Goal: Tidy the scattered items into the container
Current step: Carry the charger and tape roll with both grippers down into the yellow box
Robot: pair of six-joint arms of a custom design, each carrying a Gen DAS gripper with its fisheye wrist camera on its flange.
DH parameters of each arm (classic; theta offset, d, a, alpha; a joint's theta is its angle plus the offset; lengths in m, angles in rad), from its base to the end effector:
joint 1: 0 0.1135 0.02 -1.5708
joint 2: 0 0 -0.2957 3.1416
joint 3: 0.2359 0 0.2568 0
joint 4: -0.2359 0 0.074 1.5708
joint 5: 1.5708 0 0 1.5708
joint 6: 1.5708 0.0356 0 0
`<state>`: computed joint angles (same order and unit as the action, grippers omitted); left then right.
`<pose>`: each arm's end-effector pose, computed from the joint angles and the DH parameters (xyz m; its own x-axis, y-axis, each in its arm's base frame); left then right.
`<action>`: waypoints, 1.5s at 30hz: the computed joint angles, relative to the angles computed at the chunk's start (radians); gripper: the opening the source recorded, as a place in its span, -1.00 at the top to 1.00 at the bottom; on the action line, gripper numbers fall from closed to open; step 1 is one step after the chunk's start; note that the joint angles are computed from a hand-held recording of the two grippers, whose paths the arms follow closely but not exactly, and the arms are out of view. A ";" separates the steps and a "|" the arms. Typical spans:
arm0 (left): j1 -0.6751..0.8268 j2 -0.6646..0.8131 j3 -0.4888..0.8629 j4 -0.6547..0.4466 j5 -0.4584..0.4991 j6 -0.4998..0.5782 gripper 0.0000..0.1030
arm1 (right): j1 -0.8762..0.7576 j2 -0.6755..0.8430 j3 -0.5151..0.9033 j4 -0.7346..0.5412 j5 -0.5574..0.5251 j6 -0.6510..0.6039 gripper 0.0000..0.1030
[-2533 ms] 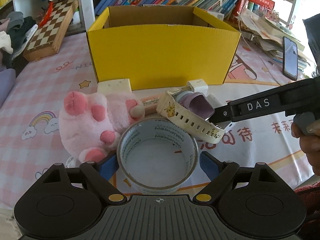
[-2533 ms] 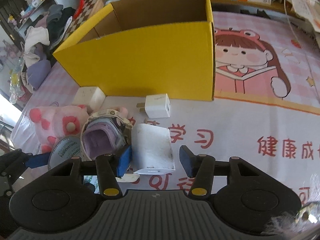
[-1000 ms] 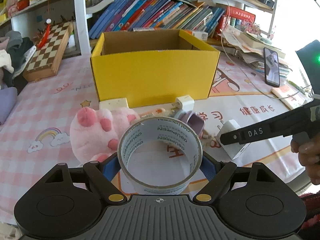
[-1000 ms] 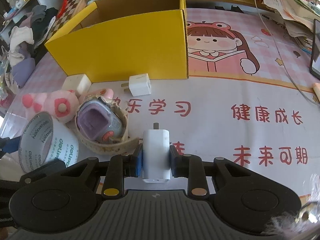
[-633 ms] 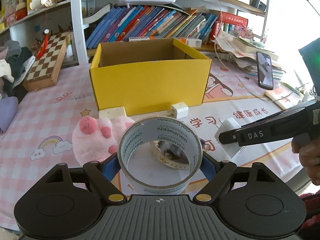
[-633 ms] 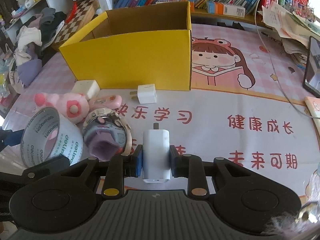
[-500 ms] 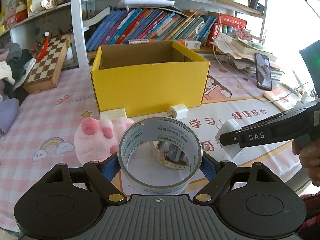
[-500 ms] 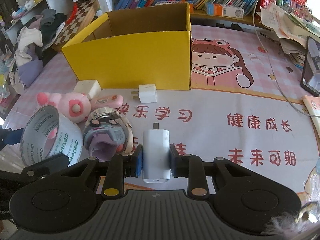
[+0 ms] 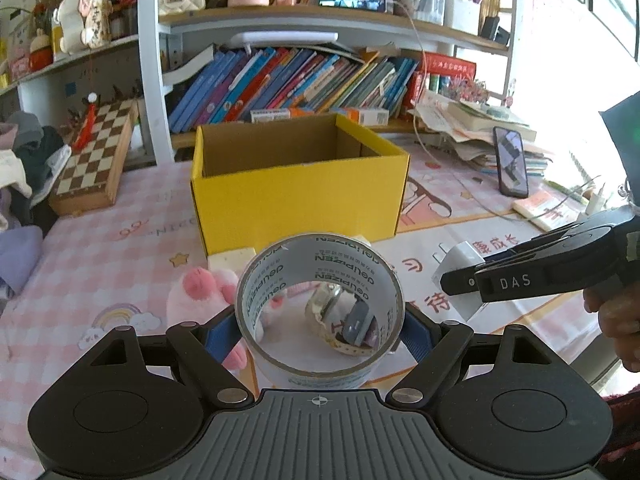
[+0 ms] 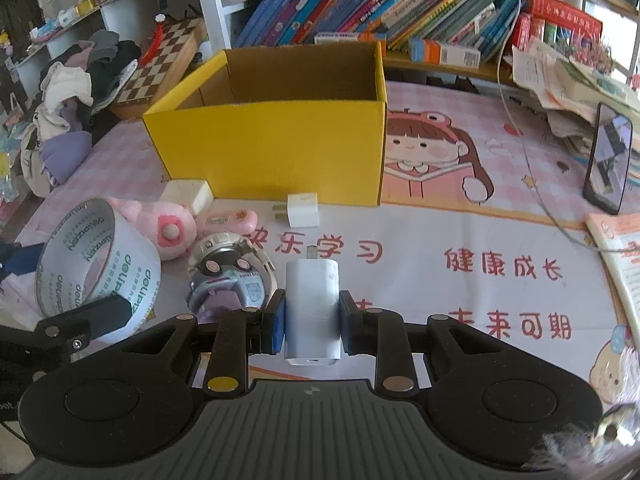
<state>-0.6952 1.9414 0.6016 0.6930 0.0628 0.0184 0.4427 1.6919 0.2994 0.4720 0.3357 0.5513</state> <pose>0.2521 -0.2132 0.0938 -0.4502 0.3995 -0.7986 0.6861 0.7271 -0.0231 0.2076 0.0855 0.0863 -0.7301 0.2012 -0.6531 0.1857 0.9781 0.0938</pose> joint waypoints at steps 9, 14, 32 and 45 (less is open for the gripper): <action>0.055 -0.070 0.017 -0.011 0.076 0.064 -0.63 | 0.026 -0.105 0.026 -0.070 0.031 -0.055 0.53; 0.088 -0.084 0.084 -0.041 0.117 0.102 -0.63 | -0.027 -0.184 0.073 -0.122 0.018 -0.154 0.53; 0.095 0.228 0.705 -0.370 0.074 0.203 -0.64 | -0.336 0.093 0.495 -0.153 -0.257 -0.590 0.53; 0.082 0.670 1.457 -0.937 -0.009 0.340 -0.64 | -0.438 0.563 1.079 -0.487 -0.306 -0.927 0.53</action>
<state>-0.6129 2.6116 2.0582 -0.2437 0.0537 0.3585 0.0044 2.2546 1.3785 -0.0149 0.0296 -0.3761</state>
